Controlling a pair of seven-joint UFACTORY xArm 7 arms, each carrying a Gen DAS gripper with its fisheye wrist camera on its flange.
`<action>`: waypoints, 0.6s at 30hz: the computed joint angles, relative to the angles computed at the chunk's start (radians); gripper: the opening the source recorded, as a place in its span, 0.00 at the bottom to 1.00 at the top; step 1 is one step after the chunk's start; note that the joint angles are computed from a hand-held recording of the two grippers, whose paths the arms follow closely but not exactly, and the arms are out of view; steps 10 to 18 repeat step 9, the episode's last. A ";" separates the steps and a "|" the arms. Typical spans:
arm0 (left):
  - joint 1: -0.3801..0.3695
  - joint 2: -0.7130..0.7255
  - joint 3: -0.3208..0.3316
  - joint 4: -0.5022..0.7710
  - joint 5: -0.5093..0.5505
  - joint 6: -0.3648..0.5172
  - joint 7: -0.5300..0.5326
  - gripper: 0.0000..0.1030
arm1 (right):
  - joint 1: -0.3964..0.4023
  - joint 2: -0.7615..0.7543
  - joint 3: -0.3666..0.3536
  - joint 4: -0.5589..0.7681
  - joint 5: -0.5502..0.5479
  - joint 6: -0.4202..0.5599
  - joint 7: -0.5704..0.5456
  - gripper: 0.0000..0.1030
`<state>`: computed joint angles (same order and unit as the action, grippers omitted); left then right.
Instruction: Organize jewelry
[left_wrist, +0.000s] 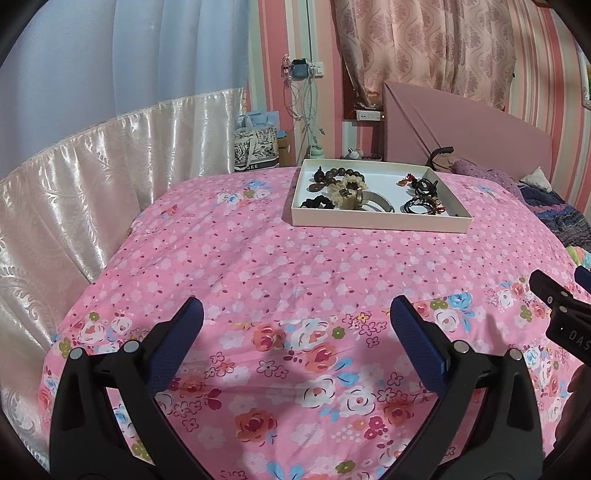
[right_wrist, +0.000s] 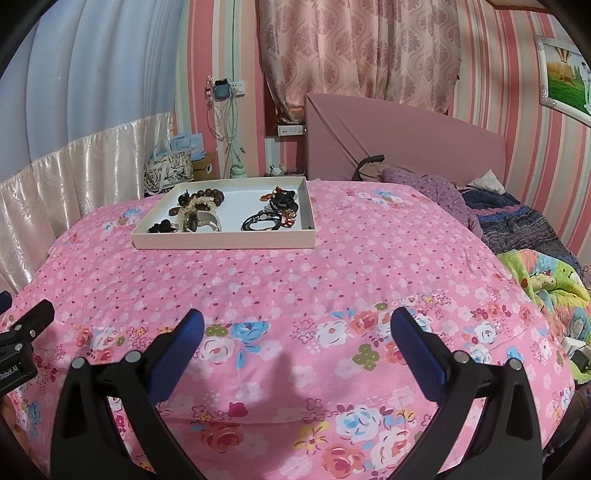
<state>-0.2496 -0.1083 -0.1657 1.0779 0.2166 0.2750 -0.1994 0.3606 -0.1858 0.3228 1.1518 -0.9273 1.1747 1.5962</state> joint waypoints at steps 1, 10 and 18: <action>0.000 -0.001 0.000 0.001 0.000 0.005 -0.002 0.97 | 0.000 0.002 0.000 0.002 -0.001 0.001 0.001 0.98; -0.007 0.002 0.005 0.013 -0.041 0.043 0.016 0.97 | 0.003 0.007 -0.002 0.005 -0.003 0.000 0.002 0.98; -0.007 0.002 0.005 0.013 -0.041 0.043 0.016 0.97 | 0.003 0.007 -0.002 0.005 -0.003 0.000 0.002 0.98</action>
